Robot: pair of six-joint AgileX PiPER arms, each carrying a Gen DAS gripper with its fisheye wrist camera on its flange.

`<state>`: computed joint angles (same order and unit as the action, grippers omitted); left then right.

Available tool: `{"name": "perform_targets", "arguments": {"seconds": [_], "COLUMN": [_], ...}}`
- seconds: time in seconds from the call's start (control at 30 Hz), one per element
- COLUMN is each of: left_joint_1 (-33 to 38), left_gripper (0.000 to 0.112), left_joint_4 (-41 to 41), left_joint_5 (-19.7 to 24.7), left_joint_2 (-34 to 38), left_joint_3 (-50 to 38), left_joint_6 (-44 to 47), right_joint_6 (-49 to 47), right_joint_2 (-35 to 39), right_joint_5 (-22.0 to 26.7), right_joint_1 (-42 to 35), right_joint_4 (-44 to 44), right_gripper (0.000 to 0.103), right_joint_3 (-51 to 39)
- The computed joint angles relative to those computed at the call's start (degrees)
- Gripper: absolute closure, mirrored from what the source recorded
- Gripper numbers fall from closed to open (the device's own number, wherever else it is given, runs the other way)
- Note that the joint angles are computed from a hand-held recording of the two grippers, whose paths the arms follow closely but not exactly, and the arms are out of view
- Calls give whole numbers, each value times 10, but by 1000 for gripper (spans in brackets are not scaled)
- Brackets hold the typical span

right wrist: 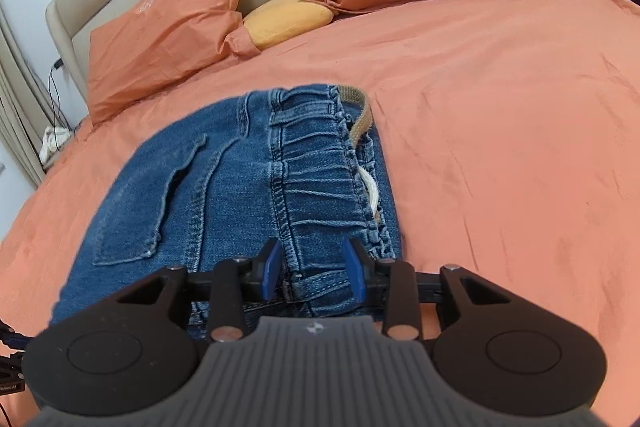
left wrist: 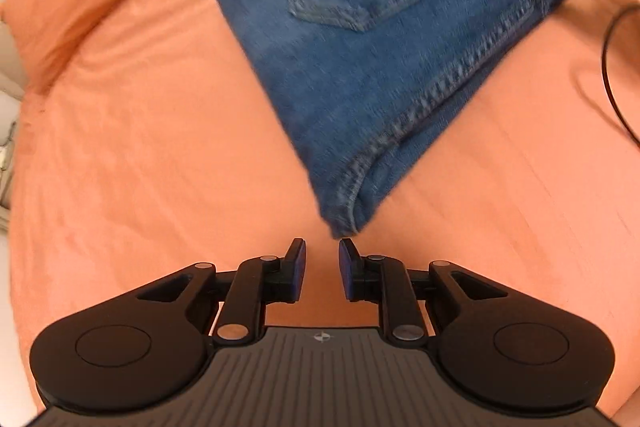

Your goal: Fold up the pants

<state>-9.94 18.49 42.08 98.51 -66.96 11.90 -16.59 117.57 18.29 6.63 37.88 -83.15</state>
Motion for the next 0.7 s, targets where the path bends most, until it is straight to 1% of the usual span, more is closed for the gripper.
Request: {"name": "perform_targets", "arguments": {"seconds": [0.03,0.1,0.13,0.2,0.23,0.27,0.3,0.33,0.37,0.43,0.47,0.5,0.57,0.63,0.7], "left_joint_1": [-3,-10,-17,-30,-35,-41,-46,-50,-54,-55,-56,-55,-48,-37,-21], "left_gripper": [82,78,76,73,71,68,62,59,58,56,55,52,46,45,45], "left_joint_4": [-2,0,9,27,30,32,33,32,33,23,19,15,0,-18,-49], "left_joint_5": [17,36,42,54,57,63,69,72,77,89,95,103,110,114,134], "left_joint_2": [-2,-9,-12,-7,-2,4,10,15,23,49,60,74,107,135,174], "left_joint_3": [-13,-33,-40,-68,-86,-107,-126,-142,-162,-205,-223,-247,-291,-322,-374], "left_joint_6": [-4,-7,-15,-22,-21,-18,-12,-6,-1,16,20,22,35,45,55], "right_joint_6": [20,73,82,152,185,196,196,184,164,145,141,128,90,44,15], "right_joint_2": [-7,-26,-36,-49,-53,-56,-58,-59,-59,-55,-51,-46,-34,-22,-10], "right_joint_5": [2,1,-3,-2,3,8,12,19,25,36,40,44,56,75,92], "right_joint_1": [1,5,6,7,6,1,-5,-12,-21,-33,-37,-42,-55,-72,-83], "right_joint_4": [-20,-75,-86,-149,-172,-172,-158,-131,-99,-60,-49,-29,29,100,150], "right_gripper": [67,49,45,34,32,29,25,23,22,21,19,14,12,12,12], "right_joint_3": [3,13,23,31,32,34,37,39,41,41,38,35,29,25,19]}}
